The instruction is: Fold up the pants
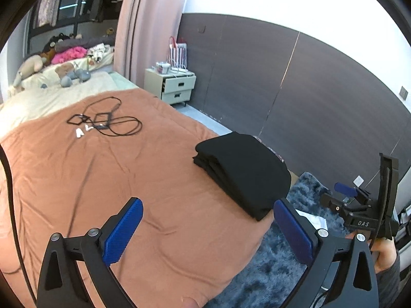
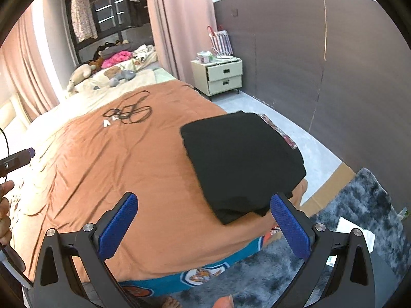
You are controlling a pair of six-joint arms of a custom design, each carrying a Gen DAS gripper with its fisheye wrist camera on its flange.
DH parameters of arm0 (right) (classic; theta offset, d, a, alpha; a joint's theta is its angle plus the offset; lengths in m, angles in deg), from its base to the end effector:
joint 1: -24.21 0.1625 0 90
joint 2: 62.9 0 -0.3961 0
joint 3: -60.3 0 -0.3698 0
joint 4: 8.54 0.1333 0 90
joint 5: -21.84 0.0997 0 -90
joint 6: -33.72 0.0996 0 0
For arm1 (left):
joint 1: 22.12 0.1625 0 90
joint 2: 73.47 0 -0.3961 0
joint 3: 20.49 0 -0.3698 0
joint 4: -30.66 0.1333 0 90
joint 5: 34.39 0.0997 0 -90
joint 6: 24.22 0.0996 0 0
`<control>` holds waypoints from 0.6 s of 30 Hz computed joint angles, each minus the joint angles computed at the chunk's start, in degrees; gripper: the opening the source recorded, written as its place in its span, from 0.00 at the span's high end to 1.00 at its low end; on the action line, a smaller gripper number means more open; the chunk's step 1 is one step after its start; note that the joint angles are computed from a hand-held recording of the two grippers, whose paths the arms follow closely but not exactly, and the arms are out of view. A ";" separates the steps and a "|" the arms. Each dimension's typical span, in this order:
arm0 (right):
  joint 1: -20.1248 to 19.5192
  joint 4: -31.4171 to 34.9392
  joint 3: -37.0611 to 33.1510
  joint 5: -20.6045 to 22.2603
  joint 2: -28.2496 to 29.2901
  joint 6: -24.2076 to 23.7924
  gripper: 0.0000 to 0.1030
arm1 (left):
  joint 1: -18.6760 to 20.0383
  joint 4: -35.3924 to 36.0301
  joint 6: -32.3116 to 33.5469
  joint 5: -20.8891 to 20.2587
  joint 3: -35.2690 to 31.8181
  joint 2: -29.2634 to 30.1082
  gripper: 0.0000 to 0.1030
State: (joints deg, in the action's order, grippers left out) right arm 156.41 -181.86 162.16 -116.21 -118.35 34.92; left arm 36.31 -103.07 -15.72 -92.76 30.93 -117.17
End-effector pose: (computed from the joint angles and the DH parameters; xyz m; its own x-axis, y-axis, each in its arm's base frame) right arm 0.4464 -0.4042 0.2275 -0.8063 -0.1057 0.5820 -0.5203 0.5947 -0.6129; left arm -0.2520 -0.7645 0.3765 -0.8145 0.2829 -0.5065 0.5499 0.6546 -0.5188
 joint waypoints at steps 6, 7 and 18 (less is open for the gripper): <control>2.97 -2.92 2.84 -0.57 0.16 0.77 0.00 | -1.55 -5.21 1.05 2.56 11.79 -8.64 0.00; 3.39 -3.14 3.27 -0.65 0.13 0.98 0.00 | -1.78 -5.89 1.11 2.90 13.19 -9.67 0.00; 7.52 -6.99 7.40 -0.76 0.14 1.51 0.00 | -4.07 -15.33 0.91 6.54 31.02 -22.15 0.00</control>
